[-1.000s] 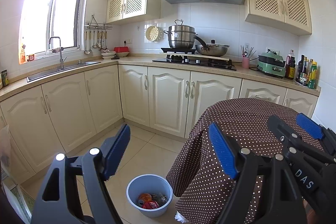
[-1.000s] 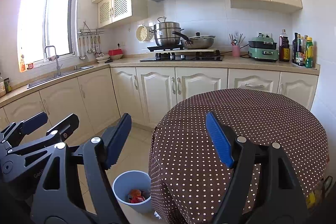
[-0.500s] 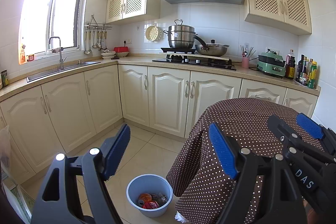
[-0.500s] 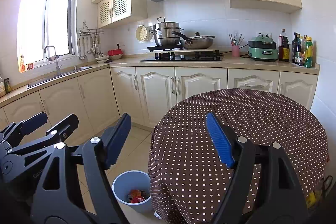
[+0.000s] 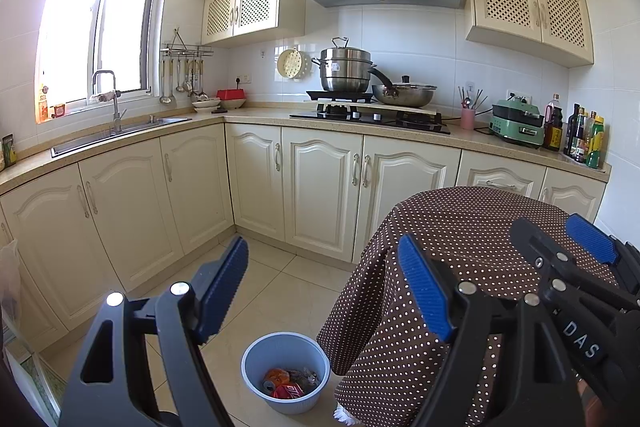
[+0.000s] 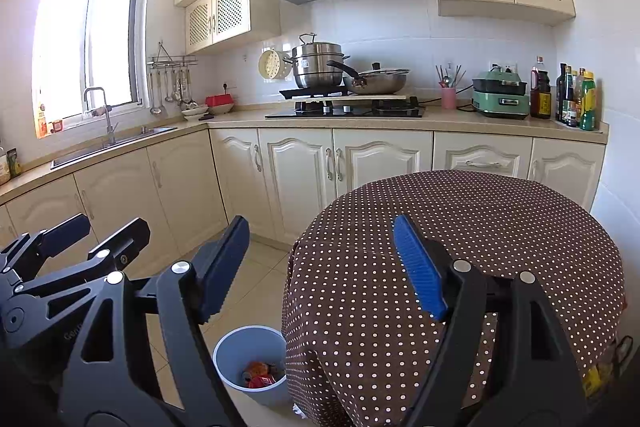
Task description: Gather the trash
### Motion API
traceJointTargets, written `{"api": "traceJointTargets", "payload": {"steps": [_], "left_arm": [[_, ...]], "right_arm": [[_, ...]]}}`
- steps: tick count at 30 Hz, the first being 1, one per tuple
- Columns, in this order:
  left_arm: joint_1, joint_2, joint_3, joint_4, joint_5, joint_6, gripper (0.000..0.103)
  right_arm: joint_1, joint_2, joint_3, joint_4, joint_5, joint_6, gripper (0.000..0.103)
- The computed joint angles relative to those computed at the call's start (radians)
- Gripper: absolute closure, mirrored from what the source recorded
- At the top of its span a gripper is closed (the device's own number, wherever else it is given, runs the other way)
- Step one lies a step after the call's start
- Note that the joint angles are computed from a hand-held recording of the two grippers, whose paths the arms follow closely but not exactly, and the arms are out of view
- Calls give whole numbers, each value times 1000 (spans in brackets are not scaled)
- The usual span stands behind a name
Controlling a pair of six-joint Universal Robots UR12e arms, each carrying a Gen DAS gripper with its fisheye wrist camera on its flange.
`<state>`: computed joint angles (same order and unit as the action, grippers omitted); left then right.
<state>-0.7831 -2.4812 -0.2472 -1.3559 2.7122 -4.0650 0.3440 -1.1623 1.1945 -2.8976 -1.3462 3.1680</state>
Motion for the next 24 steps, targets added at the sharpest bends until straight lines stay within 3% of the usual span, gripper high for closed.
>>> {"api": "traceJointTargets", "payload": {"steps": [15, 24], "left_arm": [[1, -1, 4, -2, -1, 3, 27], [7, 19, -45, 49, -9, 34, 27]], "right_arm": [[0, 1, -3, 3, -1, 0, 28], [-7, 5, -13, 10, -1, 3, 27]]}}
